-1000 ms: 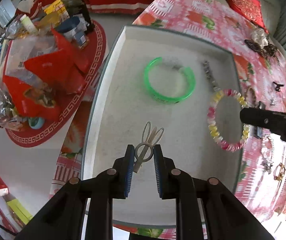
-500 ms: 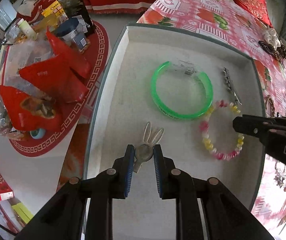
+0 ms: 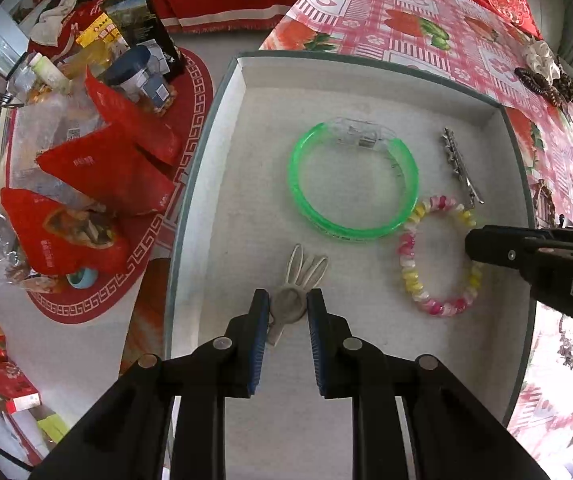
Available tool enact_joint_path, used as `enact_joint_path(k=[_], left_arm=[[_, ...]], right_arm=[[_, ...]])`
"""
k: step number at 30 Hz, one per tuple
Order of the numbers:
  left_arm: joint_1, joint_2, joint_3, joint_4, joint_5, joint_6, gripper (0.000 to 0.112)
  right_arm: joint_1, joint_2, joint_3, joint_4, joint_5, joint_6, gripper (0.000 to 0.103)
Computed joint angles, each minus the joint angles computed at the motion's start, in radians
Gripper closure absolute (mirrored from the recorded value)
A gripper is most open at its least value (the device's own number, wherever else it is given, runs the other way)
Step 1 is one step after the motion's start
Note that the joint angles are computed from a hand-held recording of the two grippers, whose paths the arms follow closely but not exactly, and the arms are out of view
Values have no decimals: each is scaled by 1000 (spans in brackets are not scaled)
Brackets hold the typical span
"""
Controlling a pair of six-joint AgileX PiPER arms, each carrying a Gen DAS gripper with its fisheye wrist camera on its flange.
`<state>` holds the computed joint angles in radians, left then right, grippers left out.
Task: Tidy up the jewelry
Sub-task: 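Release the bunny clip into the tray while the right tool releases the beaded bracelet there, then move the left tool toward the clear bead bracelet while the right tool approaches the yellow hair tie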
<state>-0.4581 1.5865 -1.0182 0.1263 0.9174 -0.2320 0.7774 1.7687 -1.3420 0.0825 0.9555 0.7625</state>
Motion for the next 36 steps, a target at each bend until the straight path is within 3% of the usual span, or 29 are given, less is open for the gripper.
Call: enact_joint_path(k=[3,5,7,8,10,11,12,13,17,19,21,22,25,30,36], left_arm=[[-17,-9,0,20,2,-17,87],[-20,-16,2,17,0,-13,87],[-16,-24,0,-4,0,0,87],[-14,-28,-1,-11,0,4,87],[-8,-32,-8,-27,2,17,84],[-9,-33,-11,-29,3,19,71],[-13,-33,-16,-24,8,15,20],[-23,-39,-15,-1,5,-11,9],[-61,-47,-28,36,13,-37,9],[-80,-43,-38,50,28,-47,9],[-113,-46,-45,77,42,-60,9],[-125,-45,-53,79,49,-56,9],[-154,-37,-88,45,84,-14,9],[-245,-14,-166,31,138,-7,9],[-342,60,-287,-21,187,2,9]], right_arm=[[-6,-28,15,2,-11,9,90],[-15,-57,28,0,-19,15,82],[-18,-84,36,-12,-22,34,52],[-16,-102,40,-34,-16,57,46],[-10,-151,54,-75,-8,102,44],[-3,-177,62,-91,4,128,44],[0,-194,71,-102,6,146,44],[5,-219,89,-113,6,165,44],[20,-307,159,-154,15,243,41],[27,-363,216,-171,12,293,32],[32,-416,270,-190,8,339,31],[33,-445,299,-198,10,359,22],[42,-522,373,-225,13,421,20],[47,-685,500,-253,89,518,19],[70,-887,615,-255,256,628,20]])
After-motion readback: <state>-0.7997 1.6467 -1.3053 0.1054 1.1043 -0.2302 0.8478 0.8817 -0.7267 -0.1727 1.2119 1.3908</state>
